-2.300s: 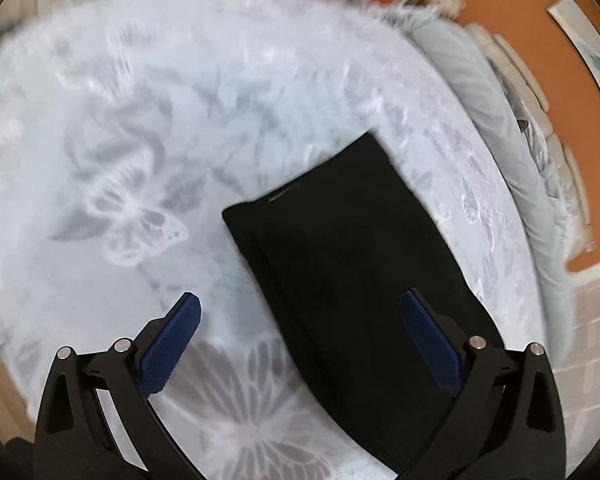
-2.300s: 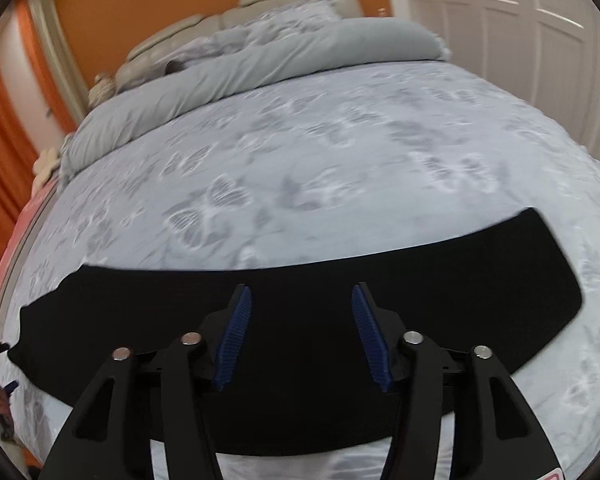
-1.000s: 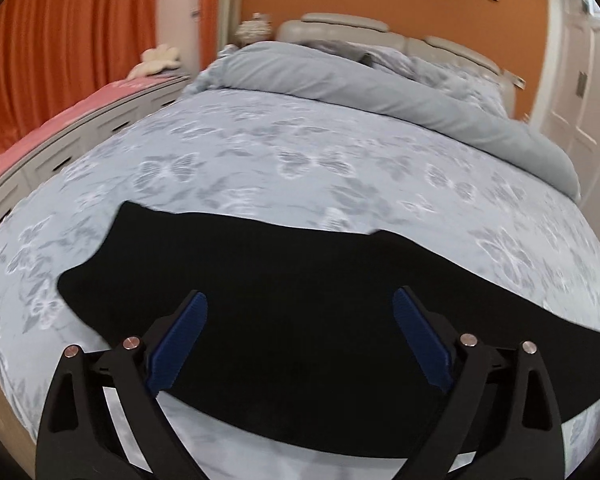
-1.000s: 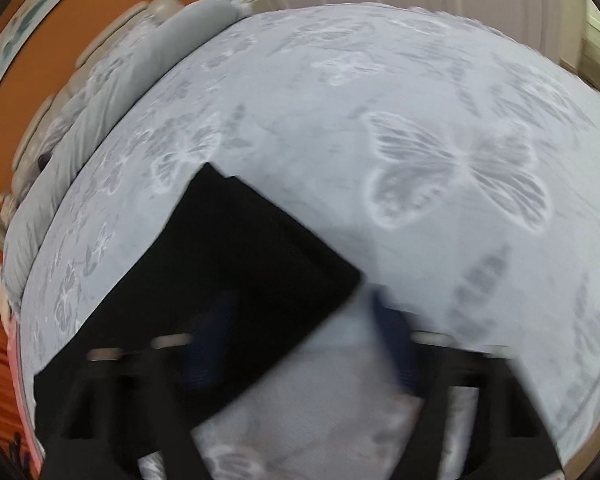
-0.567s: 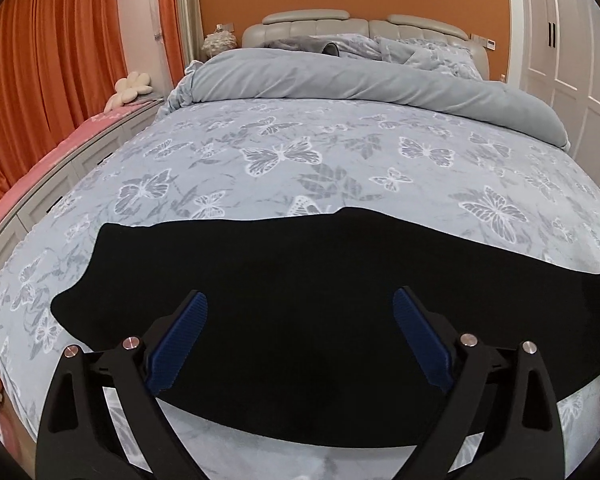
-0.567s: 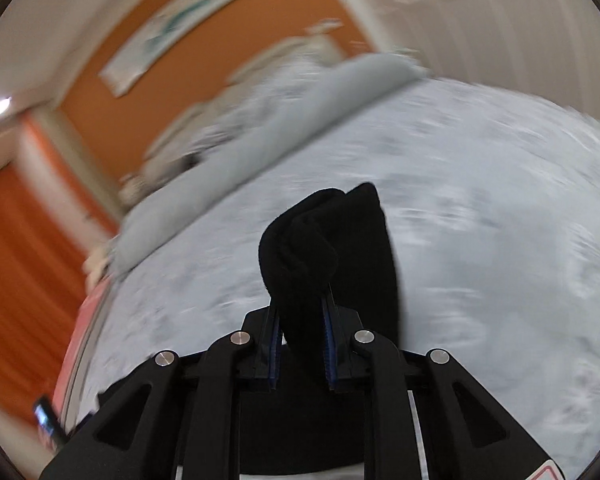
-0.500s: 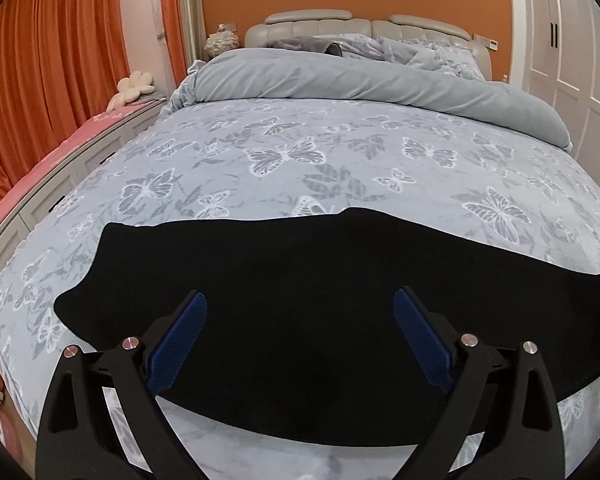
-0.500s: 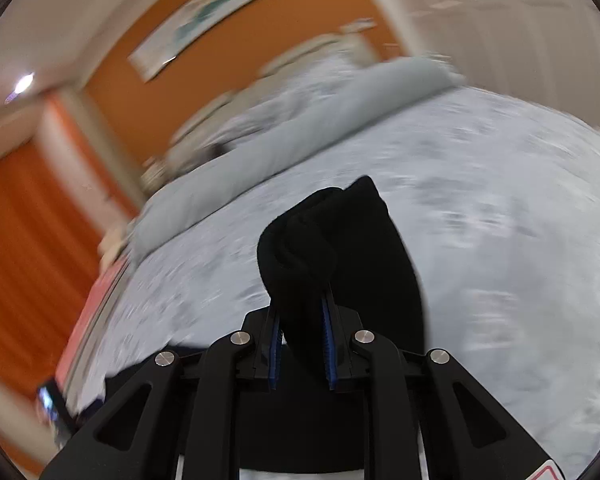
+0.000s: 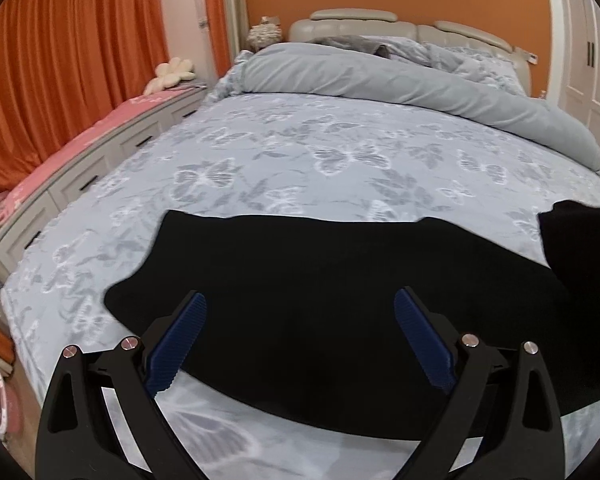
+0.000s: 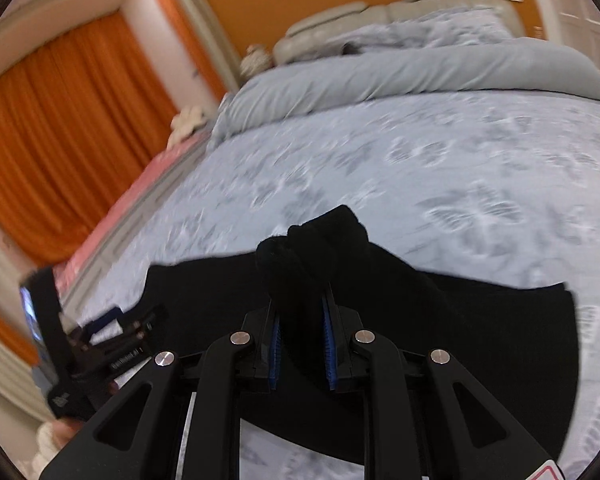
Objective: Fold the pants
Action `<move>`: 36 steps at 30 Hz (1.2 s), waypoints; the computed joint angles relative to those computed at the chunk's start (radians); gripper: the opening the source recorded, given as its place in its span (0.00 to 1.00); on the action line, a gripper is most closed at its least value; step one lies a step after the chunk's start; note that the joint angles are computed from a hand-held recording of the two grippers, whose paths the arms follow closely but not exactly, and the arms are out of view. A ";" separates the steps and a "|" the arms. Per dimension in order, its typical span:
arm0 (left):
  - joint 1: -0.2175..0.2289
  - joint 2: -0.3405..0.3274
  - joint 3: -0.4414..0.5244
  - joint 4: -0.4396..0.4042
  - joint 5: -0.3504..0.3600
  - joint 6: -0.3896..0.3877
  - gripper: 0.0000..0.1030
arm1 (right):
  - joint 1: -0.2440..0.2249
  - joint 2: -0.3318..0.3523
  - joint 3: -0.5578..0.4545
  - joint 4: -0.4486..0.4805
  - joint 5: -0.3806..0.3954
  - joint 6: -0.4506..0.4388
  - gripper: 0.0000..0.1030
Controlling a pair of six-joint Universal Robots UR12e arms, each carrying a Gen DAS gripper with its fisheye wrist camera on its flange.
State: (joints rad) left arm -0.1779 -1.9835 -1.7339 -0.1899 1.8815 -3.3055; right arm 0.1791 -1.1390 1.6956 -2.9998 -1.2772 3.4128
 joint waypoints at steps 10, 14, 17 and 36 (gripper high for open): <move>0.074 0.032 -0.041 -0.035 0.022 -0.025 0.91 | 0.102 0.105 -0.113 0.192 -0.103 -0.140 0.18; 0.095 0.040 -0.051 -0.050 0.008 -0.029 0.91 | 0.130 0.132 -0.129 0.232 -0.188 -0.212 0.21; 0.102 0.044 -0.050 -0.069 -0.012 -0.022 0.92 | 0.133 0.124 -0.125 0.242 -0.167 -0.244 0.51; 0.139 0.055 -0.044 -0.121 -0.134 -0.047 0.95 | 0.162 0.095 -0.124 0.231 -0.235 -0.328 0.66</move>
State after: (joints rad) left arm -0.0386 -1.9280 -1.7777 -0.3107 1.7476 -3.3525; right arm 0.3413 -1.0440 1.5720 -2.7684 -1.5123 3.0843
